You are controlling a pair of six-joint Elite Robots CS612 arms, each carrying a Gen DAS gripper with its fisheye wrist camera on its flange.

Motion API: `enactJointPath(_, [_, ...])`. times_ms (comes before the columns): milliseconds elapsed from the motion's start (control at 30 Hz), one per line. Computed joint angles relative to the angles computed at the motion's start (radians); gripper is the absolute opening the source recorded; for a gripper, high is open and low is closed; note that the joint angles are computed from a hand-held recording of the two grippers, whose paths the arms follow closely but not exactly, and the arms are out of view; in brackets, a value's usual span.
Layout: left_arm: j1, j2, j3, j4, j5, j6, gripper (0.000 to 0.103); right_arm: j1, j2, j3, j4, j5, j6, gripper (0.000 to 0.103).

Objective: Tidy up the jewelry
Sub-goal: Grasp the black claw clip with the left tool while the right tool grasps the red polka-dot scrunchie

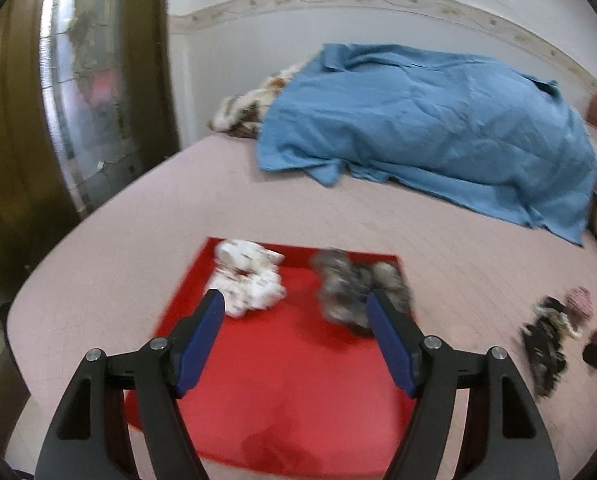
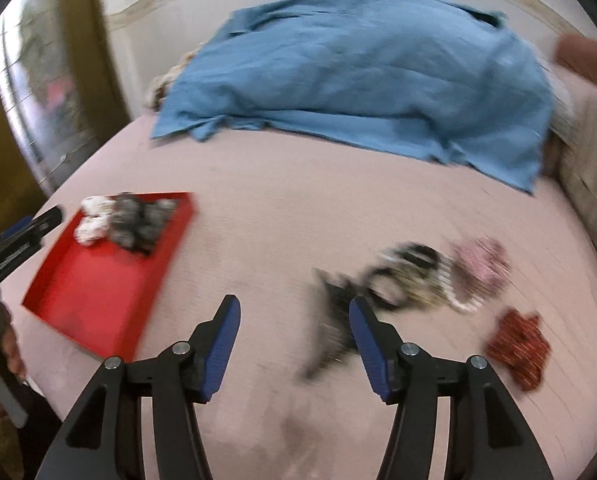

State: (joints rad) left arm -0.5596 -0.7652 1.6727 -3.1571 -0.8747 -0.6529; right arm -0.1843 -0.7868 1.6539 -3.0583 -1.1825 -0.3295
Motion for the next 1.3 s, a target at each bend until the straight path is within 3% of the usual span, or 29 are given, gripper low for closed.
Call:
enactJointPath(233, [-0.045, 0.016, -0.053, 0.032, -0.07, 0.102, 0.073, -0.088, 0.018, -0.007, 0.004, -0.039, 0.098, 0.062])
enactJointPath(567, [-0.089, 0.087, -0.199, 0.162, -0.254, 0.205, 0.073, -0.159, 0.05, -0.016, -0.044, -0.073, 0.148, 0.063])
enactJointPath(967, [-0.069, 0.187, -0.401, 0.359, -0.413, 0.118, 0.073, -0.182, 0.123, -0.099, -0.006, -0.046, 0.207, 0.063])
enactJointPath(1200, [-0.056, 0.232, -0.47, 0.412, -0.475, 0.099, 0.072, -0.196, 0.149, -0.141, 0.062, -0.001, 0.26, 0.066])
enactJointPath(1300, [-0.053, 0.24, -0.48, 0.415, -0.491, 0.097, 0.055, -0.198, 0.152, -0.146, 0.078, 0.011, 0.267, 0.066])
